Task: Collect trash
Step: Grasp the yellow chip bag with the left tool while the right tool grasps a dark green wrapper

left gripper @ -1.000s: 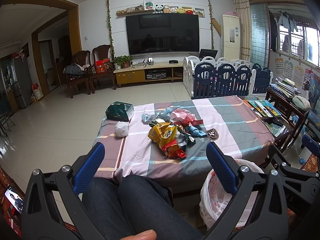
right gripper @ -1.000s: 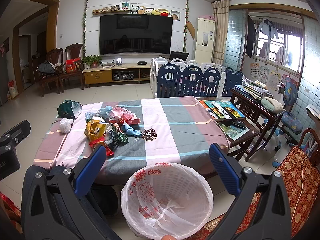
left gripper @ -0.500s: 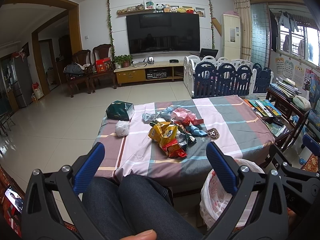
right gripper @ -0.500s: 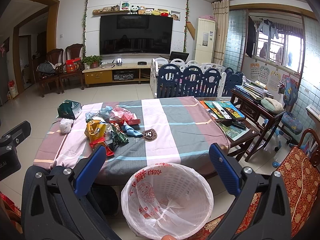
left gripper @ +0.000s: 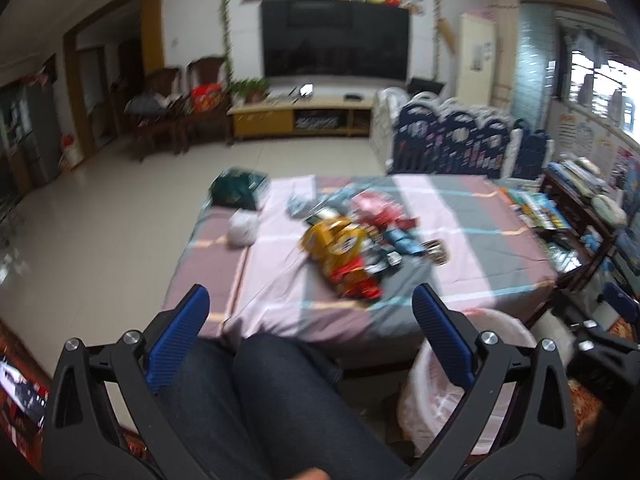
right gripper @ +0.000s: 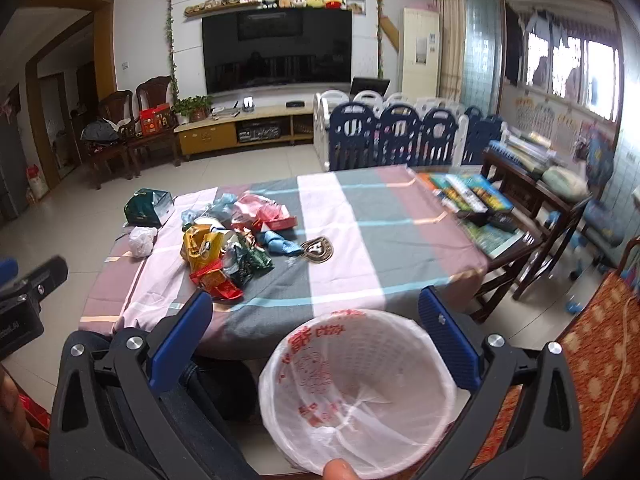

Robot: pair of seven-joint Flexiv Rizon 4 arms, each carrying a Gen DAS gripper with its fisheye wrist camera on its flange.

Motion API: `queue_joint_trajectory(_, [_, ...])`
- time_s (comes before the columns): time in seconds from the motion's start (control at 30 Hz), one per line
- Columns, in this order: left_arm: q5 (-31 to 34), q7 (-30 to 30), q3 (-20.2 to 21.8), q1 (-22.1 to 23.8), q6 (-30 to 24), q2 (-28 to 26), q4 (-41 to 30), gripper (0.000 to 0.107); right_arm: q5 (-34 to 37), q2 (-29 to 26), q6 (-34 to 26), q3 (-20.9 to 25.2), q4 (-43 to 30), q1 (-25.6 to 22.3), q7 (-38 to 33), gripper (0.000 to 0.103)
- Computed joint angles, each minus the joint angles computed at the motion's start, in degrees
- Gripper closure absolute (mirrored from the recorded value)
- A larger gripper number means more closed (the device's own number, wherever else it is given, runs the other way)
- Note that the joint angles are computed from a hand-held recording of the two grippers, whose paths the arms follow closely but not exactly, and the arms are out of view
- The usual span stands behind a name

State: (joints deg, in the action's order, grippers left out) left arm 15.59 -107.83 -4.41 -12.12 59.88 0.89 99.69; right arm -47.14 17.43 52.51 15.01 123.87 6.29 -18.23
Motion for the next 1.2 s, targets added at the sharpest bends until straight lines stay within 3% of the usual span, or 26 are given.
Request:
queue_joint_trajectory(0.17, [-2.3,0.4,2.0,2.0,1.3,-3.6,0.3,0.006,3.2,-7.5,8.0,-3.5,-0.4,0.3,-0.6,0.003])
queue_joint_trajectory(0.23, [-6.1,2.3,2.5,2.9,2.3,-5.3,0.6,0.007,2.7,-11.2,12.4,-4.7,-1.1,0.3,-0.6,0.008])
queue_joint_trajectory(0.27, [-7.4,2.7,2.8,3.2,2.4,-6.1,0.6,0.009,2.3,-13.4,13.2,-5.2,-2.2,0.6,-1.2,0.015])
queue_joint_trajectory(0.4, [-9.3,3.1,4.0,4.1,0.0,-9.4,-0.9,0.032,5.3,-22.1,14.8,-7.2,-8.4,3.6,-6.7,0.036])
queue_joint_trajectory(0.47, [-11.0,3.7,4.4,4.6,-0.8,-10.9,-1.1,0.034,8.9,-27.3,16.9,-8.1,-12.6,5.0,-11.3,0.036])
queue_joint_trajectory(0.6, [-14.2,4.5,4.9,5.4,-1.5,-13.5,-1.2,0.033,10.8,-36.5,12.1,-11.5,-22.7,8.8,-16.5,0.036])
queue_joint_trajectory(0.77, [-17.7,6.3,4.6,6.1,-0.7,-16.6,-2.3,0.023,25.4,-45.9,7.2,-9.7,-34.1,7.4,-25.0,0.037])
queue_joint_trajectory(0.8, [-18.8,6.9,4.3,6.2,-0.8,-17.4,-2.9,0.022,27.7,-47.1,6.7,-9.2,-35.6,7.0,-26.7,0.05])
queue_joint_trajectory(0.9, [-22.0,8.4,3.3,6.4,-0.4,-20.6,-6.0,0.021,33.4,-48.3,8.9,-7.3,-36.8,5.9,-32.2,0.075])
queue_joint_trajectory(1.07, [-23.7,10.5,2.0,4.6,-1.9,-27.5,-15.5,0.021,30.5,-44.4,14.8,-12.3,-31.1,9.0,-29.7,0.077])
queue_joint_trajectory(1.2, [-25.9,13.7,-0.1,3.2,-8.8,-35.3,-27.0,0.02,33.1,-41.1,18.0,-10.7,-27.7,6.9,-31.3,0.077])
